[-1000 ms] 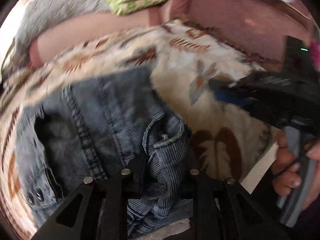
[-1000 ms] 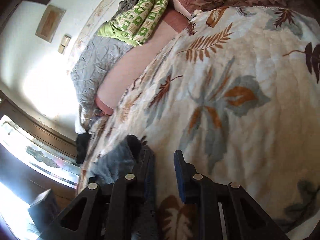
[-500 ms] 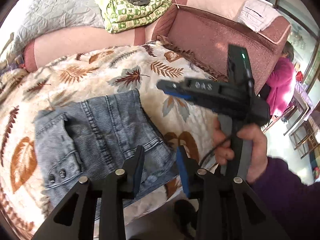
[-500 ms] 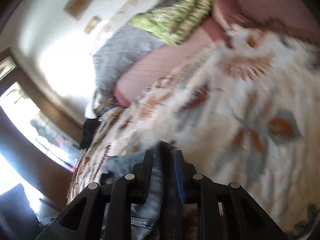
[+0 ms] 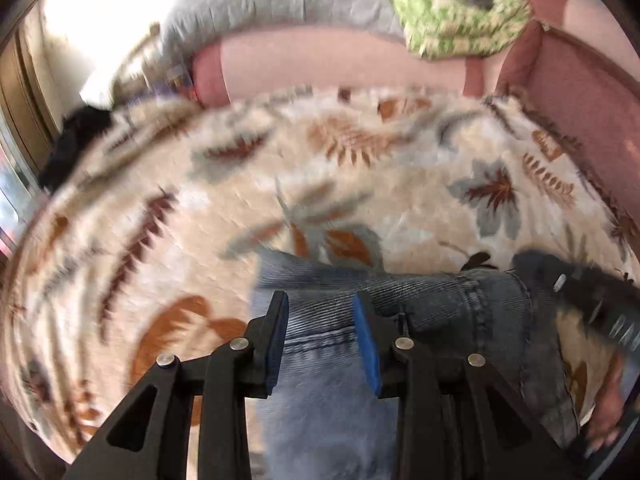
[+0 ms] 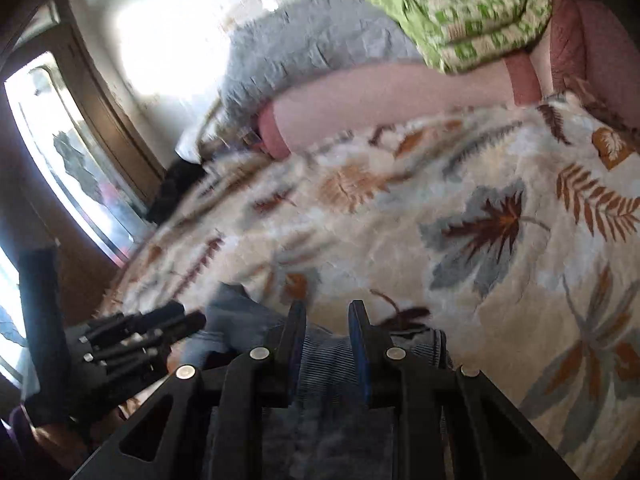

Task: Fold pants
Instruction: 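Open the left gripper and release the folded jeans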

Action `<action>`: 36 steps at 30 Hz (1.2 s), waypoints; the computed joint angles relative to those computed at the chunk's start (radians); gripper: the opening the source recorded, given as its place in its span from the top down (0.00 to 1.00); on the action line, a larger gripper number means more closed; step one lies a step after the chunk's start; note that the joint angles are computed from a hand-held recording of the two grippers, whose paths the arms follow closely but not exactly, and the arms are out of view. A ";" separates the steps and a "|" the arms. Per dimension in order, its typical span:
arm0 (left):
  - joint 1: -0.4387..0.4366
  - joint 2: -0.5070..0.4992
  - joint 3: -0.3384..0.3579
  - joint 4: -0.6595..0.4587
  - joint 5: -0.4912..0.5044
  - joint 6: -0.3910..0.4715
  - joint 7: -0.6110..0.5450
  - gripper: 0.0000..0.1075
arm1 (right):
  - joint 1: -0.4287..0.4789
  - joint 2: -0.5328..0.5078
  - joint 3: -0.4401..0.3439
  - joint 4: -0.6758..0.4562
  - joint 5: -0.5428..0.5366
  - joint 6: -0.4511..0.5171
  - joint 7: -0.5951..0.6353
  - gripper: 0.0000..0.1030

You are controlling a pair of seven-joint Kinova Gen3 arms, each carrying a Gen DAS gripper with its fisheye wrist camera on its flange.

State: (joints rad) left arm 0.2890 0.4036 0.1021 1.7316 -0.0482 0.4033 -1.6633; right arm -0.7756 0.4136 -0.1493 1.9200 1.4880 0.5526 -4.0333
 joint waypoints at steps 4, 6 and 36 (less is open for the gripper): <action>0.185 0.049 -0.151 0.035 -0.154 -0.075 0.118 0.67 | 0.105 0.049 -0.025 0.028 -0.041 -0.159 -0.044 0.70; 0.245 0.043 -0.203 0.049 -0.219 -0.091 0.157 0.67 | 0.120 0.026 -0.027 0.064 0.014 -0.191 -0.125 0.70; 0.110 -0.425 -0.191 0.442 -0.557 -0.273 0.512 0.34 | -0.522 0.001 0.046 -0.087 -0.284 0.558 0.091 0.50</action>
